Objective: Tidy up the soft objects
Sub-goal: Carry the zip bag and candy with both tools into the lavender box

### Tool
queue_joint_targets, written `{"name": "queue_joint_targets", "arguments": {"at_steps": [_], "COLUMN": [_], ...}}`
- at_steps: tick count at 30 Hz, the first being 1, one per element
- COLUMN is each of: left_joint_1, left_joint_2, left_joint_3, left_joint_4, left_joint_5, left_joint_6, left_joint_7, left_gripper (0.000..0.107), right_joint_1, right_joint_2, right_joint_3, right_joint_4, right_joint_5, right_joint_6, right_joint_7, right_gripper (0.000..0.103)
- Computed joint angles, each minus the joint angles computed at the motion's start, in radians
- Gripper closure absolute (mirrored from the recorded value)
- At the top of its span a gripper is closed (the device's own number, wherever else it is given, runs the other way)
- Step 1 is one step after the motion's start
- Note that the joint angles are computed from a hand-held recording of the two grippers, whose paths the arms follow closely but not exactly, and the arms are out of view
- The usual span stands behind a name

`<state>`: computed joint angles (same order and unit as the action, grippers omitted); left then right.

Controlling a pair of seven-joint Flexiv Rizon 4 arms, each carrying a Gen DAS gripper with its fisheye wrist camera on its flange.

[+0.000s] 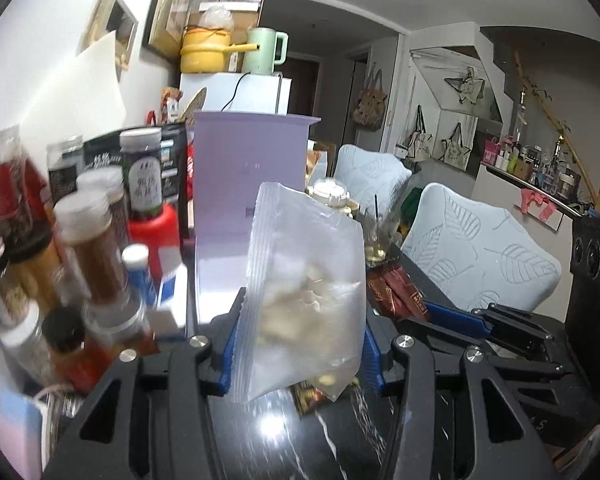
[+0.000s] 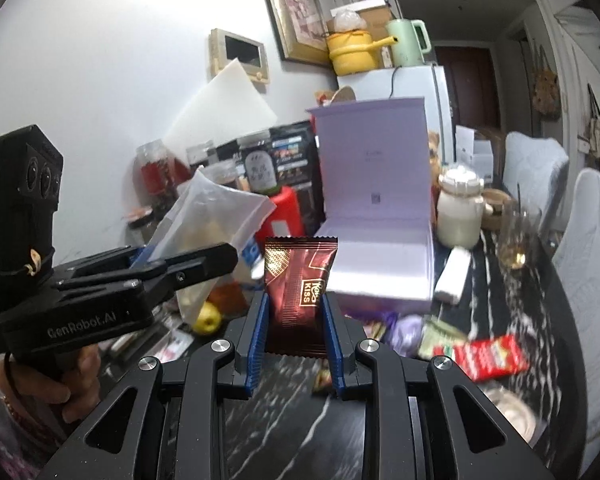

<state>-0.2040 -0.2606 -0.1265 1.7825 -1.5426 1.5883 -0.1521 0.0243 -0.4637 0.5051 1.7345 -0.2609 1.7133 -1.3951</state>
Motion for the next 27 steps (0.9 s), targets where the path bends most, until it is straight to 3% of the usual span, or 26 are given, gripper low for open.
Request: {"name": "queue_joint_targets", "arguments": {"at_steps": [5,10,19,27], "left_joint_1": [0.029,0.076,0.117,0.087], "left_joint_2": [-0.067,-0.136,-0.309,-0.477], "left_joint_3": [-0.019,-0.062,-0.031,0.111], "left_joint_4": [-0.097,-0.191,-0.399,-0.637], "left_joint_5": [0.046,0.129,0.476,0.733], "left_joint_6": [-0.003,0.016,-0.054,-0.151], "left_joint_7": [-0.015,-0.059,-0.330,-0.608], "left_gripper": [0.059,0.059,0.059,0.059], "right_joint_1": [0.022,0.018,0.094,0.164], "right_joint_2": [-0.044,-0.111,-0.250,-0.408], "right_joint_3": [-0.028,-0.006,-0.062,-0.118], "right_joint_4": [-0.097,-0.223,-0.512,-0.832], "right_joint_5": [-0.019,-0.019,0.036,0.076], "right_joint_6": [-0.009,-0.060,-0.201,-0.368], "right_joint_7": [-0.011,-0.047,-0.119,-0.191], "right_gripper": [0.076,0.076,0.076,0.076]}}
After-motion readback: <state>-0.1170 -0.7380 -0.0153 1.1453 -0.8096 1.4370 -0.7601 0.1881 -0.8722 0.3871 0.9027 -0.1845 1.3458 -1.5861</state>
